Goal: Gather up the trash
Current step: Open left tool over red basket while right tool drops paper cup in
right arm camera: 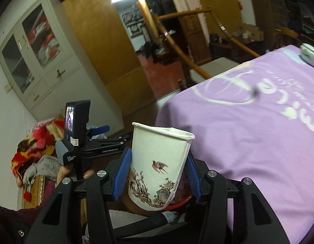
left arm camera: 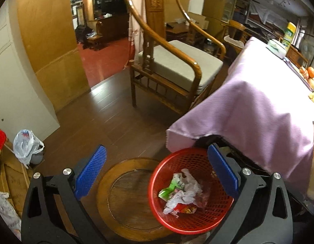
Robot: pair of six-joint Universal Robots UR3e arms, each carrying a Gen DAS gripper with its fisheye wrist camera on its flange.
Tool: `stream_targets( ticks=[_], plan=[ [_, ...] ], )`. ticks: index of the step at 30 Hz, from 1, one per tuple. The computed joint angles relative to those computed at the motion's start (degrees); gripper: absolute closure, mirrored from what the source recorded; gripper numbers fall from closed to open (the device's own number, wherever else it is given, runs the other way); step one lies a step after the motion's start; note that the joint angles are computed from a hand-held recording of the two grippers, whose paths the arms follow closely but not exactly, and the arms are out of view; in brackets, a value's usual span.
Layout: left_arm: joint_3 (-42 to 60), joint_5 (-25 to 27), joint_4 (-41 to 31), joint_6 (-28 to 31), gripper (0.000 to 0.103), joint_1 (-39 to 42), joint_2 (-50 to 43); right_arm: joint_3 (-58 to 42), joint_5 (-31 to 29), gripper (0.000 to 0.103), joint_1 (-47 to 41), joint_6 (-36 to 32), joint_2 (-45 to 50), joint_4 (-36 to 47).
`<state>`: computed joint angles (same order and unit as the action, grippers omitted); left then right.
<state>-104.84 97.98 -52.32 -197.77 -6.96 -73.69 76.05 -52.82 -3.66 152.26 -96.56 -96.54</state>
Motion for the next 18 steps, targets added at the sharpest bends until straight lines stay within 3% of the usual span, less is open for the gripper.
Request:
stream_targets(
  ticks=[2, 5, 11, 18],
  plan=[
    [-1.4, -0.3, 0.5, -0.1, 0.007, 1.0, 0.5, -1.3, -1.8, 0.049, 3.4, 1.5, 3.1, -2.0],
    [-4.0, -1.5, 0.9, 0.7, 0.007, 3.9, 2.5, -3.6, -6.4, 0.034, 9.3, 4.2, 8.1, -5.3],
    [-6.7, -4.1, 1.2, 2.0, 0.007, 7.5, 5.0, -2.8, -8.8, 0.033, 10.5, 5.6, 8.9, -8.1],
    [-3.5, -2.9, 0.1, 1.2, 0.007, 4.7, 3.5, 0.7, -6.7, 0.032, 5.7, 5.6, 4.3, -8.4]
  ],
)
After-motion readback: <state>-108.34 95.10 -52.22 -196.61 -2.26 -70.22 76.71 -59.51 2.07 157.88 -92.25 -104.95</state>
